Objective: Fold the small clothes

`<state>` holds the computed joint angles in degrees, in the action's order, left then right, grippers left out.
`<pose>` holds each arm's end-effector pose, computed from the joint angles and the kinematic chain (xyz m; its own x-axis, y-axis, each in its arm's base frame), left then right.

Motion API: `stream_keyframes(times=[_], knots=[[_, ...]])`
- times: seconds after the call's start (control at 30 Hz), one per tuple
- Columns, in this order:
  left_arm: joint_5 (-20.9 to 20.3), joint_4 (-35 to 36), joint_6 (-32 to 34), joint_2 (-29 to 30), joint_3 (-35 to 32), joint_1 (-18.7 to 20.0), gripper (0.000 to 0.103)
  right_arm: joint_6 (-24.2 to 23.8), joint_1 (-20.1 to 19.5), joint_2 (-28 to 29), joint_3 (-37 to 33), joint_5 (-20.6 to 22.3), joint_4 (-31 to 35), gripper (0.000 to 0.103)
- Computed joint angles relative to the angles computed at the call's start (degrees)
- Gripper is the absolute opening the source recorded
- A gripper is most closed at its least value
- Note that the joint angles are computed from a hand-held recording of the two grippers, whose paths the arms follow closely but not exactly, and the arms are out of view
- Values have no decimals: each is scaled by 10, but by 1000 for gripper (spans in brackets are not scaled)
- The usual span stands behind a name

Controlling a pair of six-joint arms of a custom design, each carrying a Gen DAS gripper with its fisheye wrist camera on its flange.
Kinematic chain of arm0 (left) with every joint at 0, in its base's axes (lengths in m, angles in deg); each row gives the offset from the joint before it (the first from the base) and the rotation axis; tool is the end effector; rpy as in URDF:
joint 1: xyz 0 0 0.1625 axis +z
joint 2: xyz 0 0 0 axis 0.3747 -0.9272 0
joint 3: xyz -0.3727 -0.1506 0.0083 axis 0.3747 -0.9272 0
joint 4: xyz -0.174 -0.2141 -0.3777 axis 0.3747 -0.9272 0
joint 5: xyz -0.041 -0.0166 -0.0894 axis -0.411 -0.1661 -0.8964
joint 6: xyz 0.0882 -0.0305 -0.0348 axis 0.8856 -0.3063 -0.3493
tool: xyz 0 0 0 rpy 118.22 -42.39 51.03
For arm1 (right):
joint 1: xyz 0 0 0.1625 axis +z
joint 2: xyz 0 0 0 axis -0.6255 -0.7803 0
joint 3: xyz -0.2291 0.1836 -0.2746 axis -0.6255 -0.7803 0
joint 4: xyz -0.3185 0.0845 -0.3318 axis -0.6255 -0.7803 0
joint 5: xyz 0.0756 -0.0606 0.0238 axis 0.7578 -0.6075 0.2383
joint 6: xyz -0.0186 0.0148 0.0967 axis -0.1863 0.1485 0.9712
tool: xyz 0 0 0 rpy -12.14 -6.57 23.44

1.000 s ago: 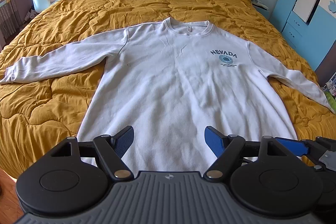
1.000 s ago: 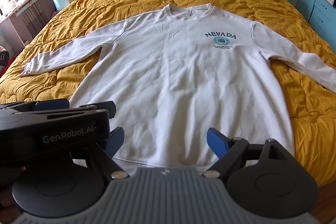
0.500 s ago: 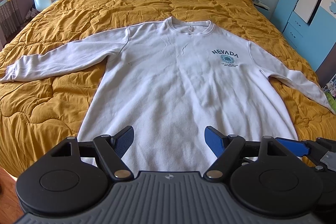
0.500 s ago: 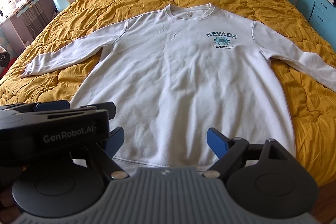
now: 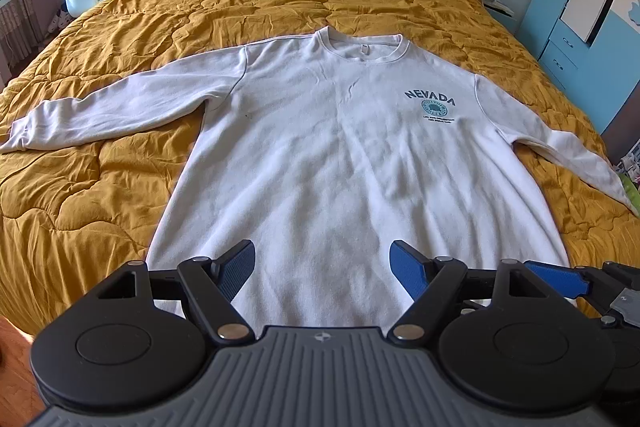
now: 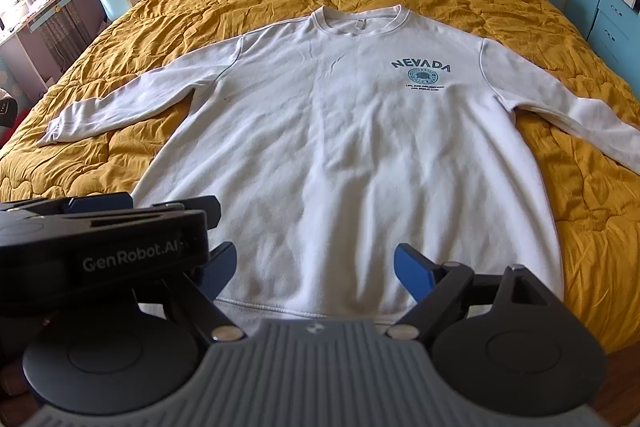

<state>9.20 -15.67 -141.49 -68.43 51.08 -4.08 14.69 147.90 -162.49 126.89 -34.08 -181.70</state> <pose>-0.4451 -0.3609 0.1418 -0.7729 -0.1082 -0.6253 0.3067 0.7990 -0.5173 0.1933 -0.3194 0.3824 -0.7589 -0.2670 0.5939 -0.4976 0.8261 -0.2645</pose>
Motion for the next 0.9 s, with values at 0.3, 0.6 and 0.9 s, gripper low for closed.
stream_keyframes(times=[0.3, 0.6, 0.9], knots=[[-5, -18, 2, -13, 11, 3, 90, 1, -1, 2, 1, 6, 0, 82], [13, -39, 30, -41, 34, 9, 81, -37, 11, 20, 13, 12, -57, 82], [184, -20, -91, -200, 144, 33, 82, -77, -15, 46, 28, 35, -170, 82]])
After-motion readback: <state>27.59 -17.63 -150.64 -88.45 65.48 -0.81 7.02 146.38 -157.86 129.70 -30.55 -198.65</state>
